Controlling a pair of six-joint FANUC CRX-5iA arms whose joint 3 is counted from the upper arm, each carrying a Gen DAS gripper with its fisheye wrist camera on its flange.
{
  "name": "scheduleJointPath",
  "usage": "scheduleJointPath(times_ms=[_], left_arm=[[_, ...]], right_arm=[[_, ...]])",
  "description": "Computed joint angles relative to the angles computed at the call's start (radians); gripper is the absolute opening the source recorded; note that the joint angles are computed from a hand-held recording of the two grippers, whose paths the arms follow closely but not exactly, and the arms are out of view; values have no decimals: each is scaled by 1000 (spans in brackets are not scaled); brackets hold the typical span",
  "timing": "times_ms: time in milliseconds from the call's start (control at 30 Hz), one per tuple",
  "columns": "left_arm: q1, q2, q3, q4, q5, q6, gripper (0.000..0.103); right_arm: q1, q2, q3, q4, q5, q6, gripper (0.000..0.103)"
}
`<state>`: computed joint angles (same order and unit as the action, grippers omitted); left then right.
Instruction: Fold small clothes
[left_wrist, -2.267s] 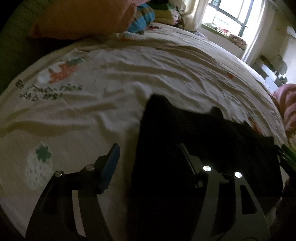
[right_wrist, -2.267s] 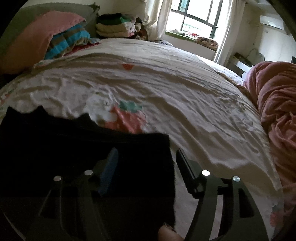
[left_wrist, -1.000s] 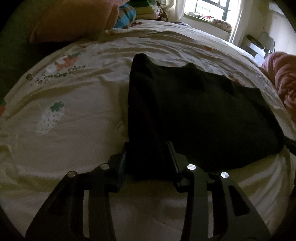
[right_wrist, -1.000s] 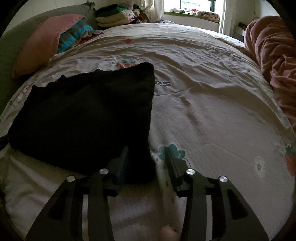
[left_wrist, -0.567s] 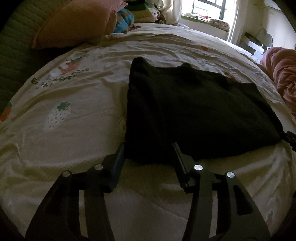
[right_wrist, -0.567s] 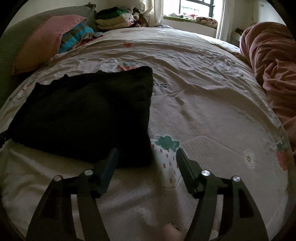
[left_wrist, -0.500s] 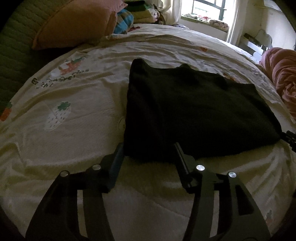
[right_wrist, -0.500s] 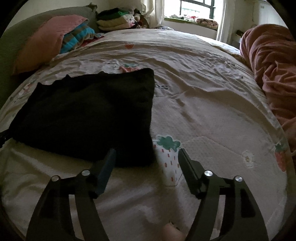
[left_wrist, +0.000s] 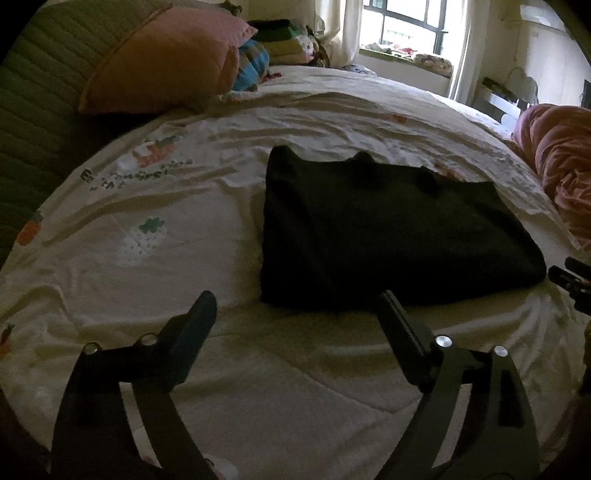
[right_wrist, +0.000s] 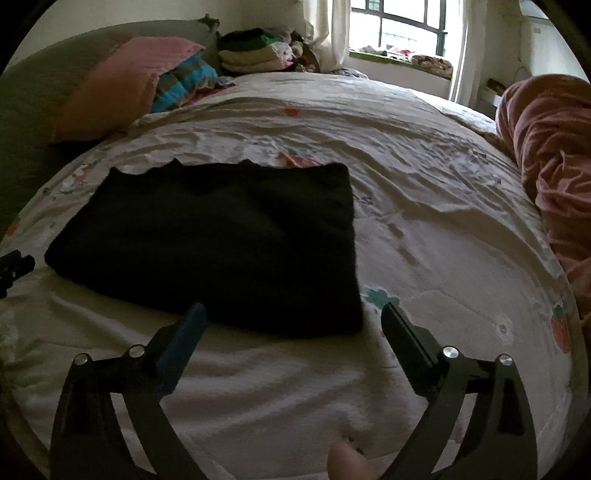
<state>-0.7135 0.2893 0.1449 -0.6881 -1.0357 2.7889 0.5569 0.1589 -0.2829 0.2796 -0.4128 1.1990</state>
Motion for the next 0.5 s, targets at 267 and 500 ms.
scheduleJointPath(times_ms=[267, 500], left_arm=[[-22, -19, 1, -32, -35, 31, 93], [-31, -45, -21, -52, -49, 71, 93]], right_arm=[[39, -40, -28, 21, 25, -7, 97], [67, -48, -18, -6, 22, 37, 98]])
